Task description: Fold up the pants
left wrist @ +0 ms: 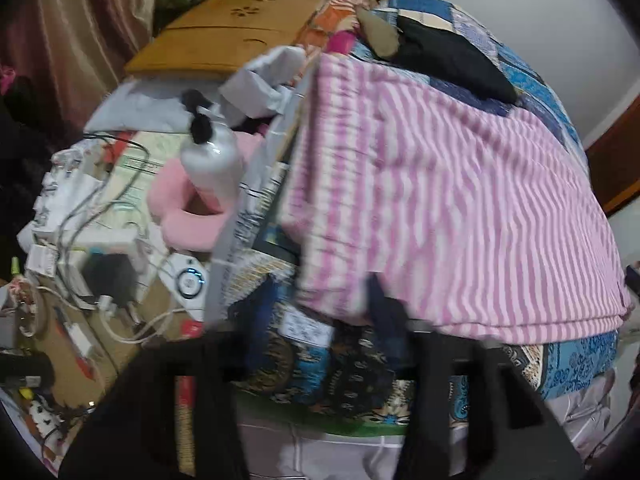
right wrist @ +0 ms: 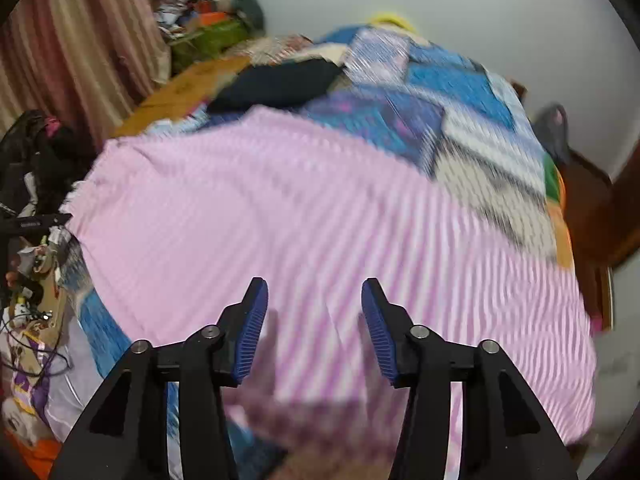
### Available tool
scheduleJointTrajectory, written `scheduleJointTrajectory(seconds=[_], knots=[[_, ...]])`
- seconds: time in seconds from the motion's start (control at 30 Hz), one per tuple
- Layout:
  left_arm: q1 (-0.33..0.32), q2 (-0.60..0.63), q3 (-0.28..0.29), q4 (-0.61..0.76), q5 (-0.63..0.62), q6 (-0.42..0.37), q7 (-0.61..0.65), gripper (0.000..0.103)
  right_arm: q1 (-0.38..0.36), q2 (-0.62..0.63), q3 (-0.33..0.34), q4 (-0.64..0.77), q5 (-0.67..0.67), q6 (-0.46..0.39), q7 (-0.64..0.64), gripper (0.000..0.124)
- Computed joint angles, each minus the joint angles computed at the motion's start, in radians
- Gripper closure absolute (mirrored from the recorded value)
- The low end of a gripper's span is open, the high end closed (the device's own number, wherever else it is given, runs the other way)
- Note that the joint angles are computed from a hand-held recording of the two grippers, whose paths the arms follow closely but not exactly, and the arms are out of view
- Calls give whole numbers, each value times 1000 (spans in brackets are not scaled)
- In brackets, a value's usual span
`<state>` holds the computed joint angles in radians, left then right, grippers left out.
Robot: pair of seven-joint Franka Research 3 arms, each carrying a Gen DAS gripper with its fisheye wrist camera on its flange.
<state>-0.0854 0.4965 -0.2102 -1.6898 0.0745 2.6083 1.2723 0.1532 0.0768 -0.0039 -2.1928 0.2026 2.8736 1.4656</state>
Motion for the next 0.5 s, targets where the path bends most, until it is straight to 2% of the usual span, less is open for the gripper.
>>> scheduleJointTrajectory(seconds=[0.07,0.17,0.27,0.37,0.5], knots=[[-47,-9,44,-10,72,27,-62,73,2,-9,-6,-35,-10,-1,42,77],[-102,-36,103,-26,201,61,-150,78,-11,-15,13,-80,110,61,-17,73],[-137,-55,150,-19,330,69,-234,78,-10,-12,13,-79,145,60,-20,73],[-131,-35,144,14,383,35,-247,78,6,-19,0,-101,58,89,45,73],[-121,33,126,67,388,-46,-224,77,-3,-74,17,-176,191,113,-56,74]])
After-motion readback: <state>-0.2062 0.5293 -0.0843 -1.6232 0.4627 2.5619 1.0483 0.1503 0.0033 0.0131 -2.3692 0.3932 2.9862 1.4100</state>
